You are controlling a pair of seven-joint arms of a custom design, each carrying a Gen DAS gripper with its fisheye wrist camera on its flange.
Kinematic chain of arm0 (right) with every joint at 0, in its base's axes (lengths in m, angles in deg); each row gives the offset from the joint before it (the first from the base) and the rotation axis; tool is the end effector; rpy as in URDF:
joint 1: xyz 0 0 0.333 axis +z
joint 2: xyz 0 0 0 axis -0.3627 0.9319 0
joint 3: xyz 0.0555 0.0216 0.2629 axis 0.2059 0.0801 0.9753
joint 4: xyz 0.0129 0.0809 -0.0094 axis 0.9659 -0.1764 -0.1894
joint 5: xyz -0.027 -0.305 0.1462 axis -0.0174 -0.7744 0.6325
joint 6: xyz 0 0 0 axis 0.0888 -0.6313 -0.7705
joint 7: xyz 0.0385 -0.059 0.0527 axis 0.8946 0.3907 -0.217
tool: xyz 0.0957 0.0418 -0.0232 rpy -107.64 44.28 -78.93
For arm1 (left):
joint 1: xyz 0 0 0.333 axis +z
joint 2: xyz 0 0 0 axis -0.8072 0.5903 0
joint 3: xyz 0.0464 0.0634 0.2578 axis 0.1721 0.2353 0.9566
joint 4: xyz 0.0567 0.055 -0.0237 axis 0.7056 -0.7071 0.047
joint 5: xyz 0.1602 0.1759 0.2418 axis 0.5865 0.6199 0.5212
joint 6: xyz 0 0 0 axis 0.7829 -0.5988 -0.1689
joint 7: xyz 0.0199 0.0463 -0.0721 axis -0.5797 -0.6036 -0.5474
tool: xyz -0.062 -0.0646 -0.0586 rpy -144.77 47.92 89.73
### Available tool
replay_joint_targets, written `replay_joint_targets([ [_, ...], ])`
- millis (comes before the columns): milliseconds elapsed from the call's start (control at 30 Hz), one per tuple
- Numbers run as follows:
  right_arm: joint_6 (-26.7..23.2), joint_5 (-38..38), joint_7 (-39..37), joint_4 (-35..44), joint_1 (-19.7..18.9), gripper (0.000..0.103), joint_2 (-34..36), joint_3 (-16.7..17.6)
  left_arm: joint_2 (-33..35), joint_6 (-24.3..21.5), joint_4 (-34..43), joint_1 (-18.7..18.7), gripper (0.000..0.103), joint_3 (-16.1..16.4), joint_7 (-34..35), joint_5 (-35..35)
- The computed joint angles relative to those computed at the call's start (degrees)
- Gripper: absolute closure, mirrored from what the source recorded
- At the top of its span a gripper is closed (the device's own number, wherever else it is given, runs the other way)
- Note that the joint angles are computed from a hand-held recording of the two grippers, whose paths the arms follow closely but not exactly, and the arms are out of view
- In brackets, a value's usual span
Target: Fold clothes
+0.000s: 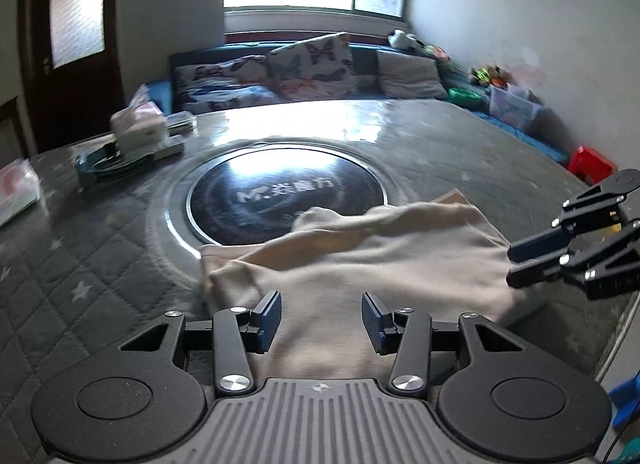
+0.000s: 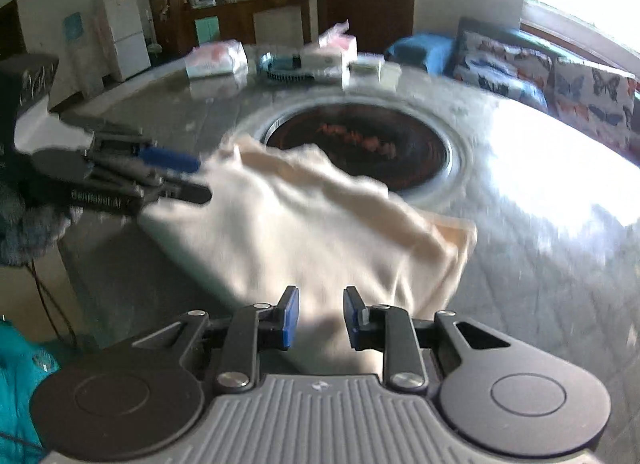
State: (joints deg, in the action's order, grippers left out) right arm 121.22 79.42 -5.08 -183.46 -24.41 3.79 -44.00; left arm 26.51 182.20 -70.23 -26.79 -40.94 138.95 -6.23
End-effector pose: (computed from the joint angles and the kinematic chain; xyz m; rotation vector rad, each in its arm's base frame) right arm 0.5458 0.0928 0.3320 -1.9373 1.5825 -0.5492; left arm 0.5812 -0.1854 0.2971 -1.0257 2.3898 -1.1443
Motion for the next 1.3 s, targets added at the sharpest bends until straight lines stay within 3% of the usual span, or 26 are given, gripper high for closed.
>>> replay_joint_targets([
  [67,0.7,0.0,0.6,-1.4,0.3,0.080,-0.1,-0.4,0.4,-0.8,0.5,-0.8,0.055,0.5,0.4,0.2],
  [133,1.1,0.3,0.3,-1.8,-2.5,0.080,-0.3,2.2,0.3,-1.2,0.9,-1.7,0.055,1.3,0.7,-0.1],
  [233,1.4,-0.3,0.1,-0.9,-3.7,0.080,-0.5,2.9,0.5,-1.6,1.4,-2.1,0.055,1.6,1.4,-0.9],
  [367,2.5,-2.2,3.8,3.1,4.4,0.080,2.0,-6.9,0.4,-1.8,1.6,-2.8,0.055,2.1,2.0,-2.0],
  [567,-0.4,-3.9,9.2,12.3,9.1,0.080,9.6,-14.3,0.2,-2.1,1.7,-3.3,0.055,2.6,2.8,-3.2],
  [700,0.8,-4.7,10.8,13.3,8.7,0.080,10.4,-14.3,0.3,-2.6,2.0,-2.5,0.055,1.7,3.4,-4.1],
  [800,2.0,-5.5,9.8,15.1,3.9,0.080,11.5,-8.5,0.6,-3.1,3.3,-3.3,0.055,2.2,3.5,-5.2],
  [933,0.4,-6.2,9.4,20.9,2.6,0.080,15.8,-6.1,0.4,-3.6,4.6,-5.3,0.055,4.0,3.0,-6.9],
  [1033,-2.8,-6.1,10.5,25.9,5.8,0.080,19.3,-9.4,-0.2,-3.1,4.3,-5.5,0.055,4.6,3.2,-7.8],
  [1133,-1.9,-5.9,10.9,26.3,6.7,0.079,19.6,-10.3,-1.0,-2.6,4.2,-6.2,0.053,5.9,1.9,-8.8],
  [1300,2.0,-6.2,11.8,21.1,8.1,0.067,16.1,-11.7,-1.5,-2.4,4.9,-6.9,0.053,7.6,-0.7,-10.5],
])
